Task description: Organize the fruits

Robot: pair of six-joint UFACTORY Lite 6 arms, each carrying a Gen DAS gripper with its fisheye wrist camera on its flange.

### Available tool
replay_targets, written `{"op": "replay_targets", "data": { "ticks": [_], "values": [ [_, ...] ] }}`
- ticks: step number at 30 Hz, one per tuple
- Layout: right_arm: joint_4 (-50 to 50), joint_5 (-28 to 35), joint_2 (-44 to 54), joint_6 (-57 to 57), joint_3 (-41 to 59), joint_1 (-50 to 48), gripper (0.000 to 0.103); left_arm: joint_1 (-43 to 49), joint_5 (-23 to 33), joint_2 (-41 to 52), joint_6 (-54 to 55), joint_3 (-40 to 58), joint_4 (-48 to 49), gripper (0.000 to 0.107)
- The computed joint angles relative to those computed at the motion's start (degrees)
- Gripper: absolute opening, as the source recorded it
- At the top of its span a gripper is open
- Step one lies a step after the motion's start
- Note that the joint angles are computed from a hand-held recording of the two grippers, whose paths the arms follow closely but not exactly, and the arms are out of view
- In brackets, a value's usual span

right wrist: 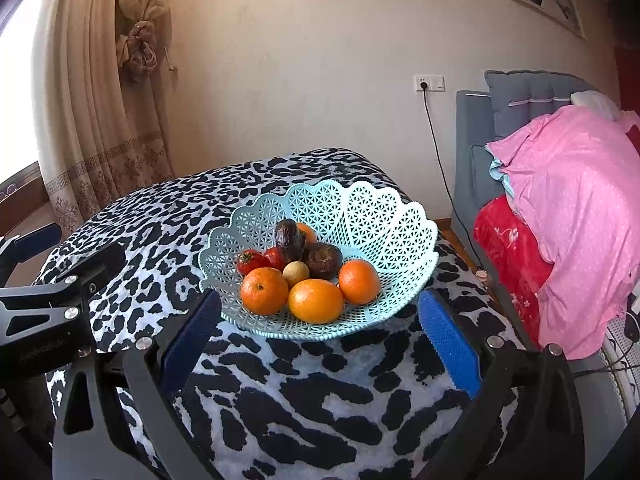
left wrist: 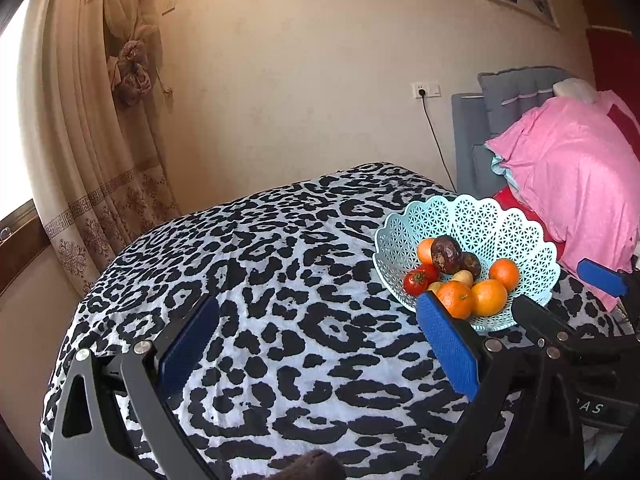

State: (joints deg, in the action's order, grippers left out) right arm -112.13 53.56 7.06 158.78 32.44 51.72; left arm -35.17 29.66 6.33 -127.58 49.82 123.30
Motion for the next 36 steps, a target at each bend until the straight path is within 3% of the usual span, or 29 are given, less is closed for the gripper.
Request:
{"op": "replay_targets", "data": {
  "ticks": [28,36],
  "values": [
    [-0.3,-0.2,0.1,0.1,0.1,-0.2,0.1,-0.2,1.4,0.7,-0.2,-0.2,1.0,0.098],
    [-0.6,-0.2,1.4,0.6,0.7,0.1,0.1,1.2,-1.2,-0.1,-0.9,-0.7,1.8,0.098]
  ]
}}
